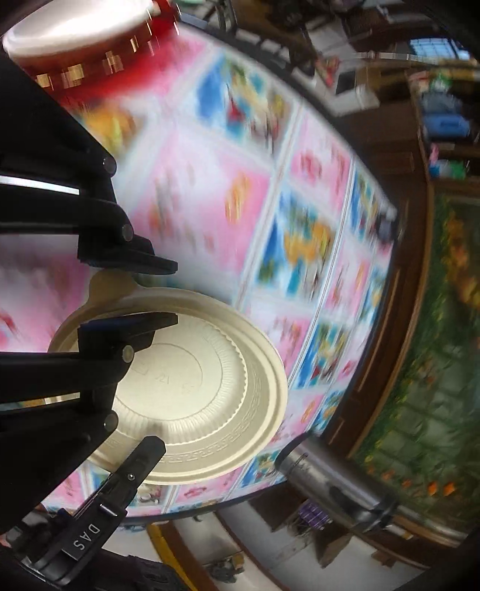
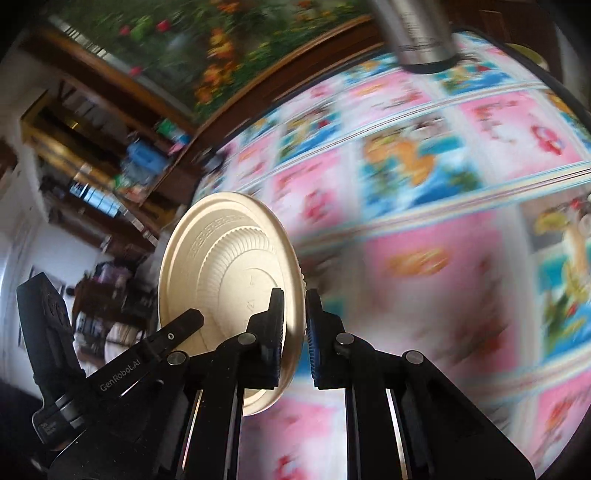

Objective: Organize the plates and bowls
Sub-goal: 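Carry the beige plate onto the red stack with both grippers and release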

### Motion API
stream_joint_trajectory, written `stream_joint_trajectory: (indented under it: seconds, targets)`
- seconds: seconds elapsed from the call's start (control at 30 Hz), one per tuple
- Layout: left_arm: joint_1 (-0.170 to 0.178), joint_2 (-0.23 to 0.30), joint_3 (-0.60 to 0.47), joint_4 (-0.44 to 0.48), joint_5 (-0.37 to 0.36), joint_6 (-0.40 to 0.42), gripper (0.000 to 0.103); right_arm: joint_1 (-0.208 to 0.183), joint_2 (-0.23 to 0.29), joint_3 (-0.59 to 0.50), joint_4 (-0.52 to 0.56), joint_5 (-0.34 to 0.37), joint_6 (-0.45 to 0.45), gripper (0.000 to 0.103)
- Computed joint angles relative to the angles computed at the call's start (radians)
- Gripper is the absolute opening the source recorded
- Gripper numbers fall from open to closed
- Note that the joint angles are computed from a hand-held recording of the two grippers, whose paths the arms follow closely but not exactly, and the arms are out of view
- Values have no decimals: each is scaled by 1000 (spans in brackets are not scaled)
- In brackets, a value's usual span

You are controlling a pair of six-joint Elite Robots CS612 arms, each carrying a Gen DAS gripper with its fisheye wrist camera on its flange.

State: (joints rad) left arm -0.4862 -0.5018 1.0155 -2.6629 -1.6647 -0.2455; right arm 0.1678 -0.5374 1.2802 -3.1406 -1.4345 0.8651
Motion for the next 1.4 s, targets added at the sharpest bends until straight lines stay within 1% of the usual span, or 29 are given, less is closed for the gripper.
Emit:
stream_joint_trajectory:
  seconds: [0.17, 0.27, 0.37, 0.5, 0.63, 0.73, 0.83, 0.87, 0.93, 1.03, 1.2, 1.3, 1.4]
  targets:
    - [45, -95, 163, -117, 80, -1, 20, 63, 26, -96, 48, 38, -78, 12]
    - [74, -136, 235, -155, 112, -2, 20, 97, 48, -160, 75, 61, -124, 12]
    - [101, -162, 283, -175, 131, -9, 20, 129, 82, -242, 126, 86, -161, 12]
    - [131, -181, 323, -188, 159, -15, 20, 166, 123, -339, 206, 103, -214, 12]
    - [158, -184, 338, -179, 159, -27, 20, 203, 161, -435, 302, 79, -296, 12]
    - [175, -173, 334, -161, 149, -41, 21, 221, 184, -490, 365, 52, -341, 12]
    - [185, -155, 317, -124, 123, -51, 22, 238, 208, -540, 425, 0, -377, 12]
    - [187, -149, 312, -117, 119, -51, 22, 241, 212, -548, 440, -8, -384, 12]
    - [192, -145, 311, -109, 107, -50, 23, 249, 225, -576, 477, -45, -411, 13]
    - [194, -141, 311, -114, 110, -43, 25, 261, 234, -606, 530, -93, -452, 15]
    - [198, -143, 314, -117, 113, -15, 25, 278, 239, -627, 562, -175, -523, 19]
    - [198, -146, 315, -115, 114, -16, 25, 278, 242, -633, 565, -178, -544, 19]
    - [191, -151, 325, -144, 186, -17, 27, 274, 235, -620, 560, -159, -528, 19]
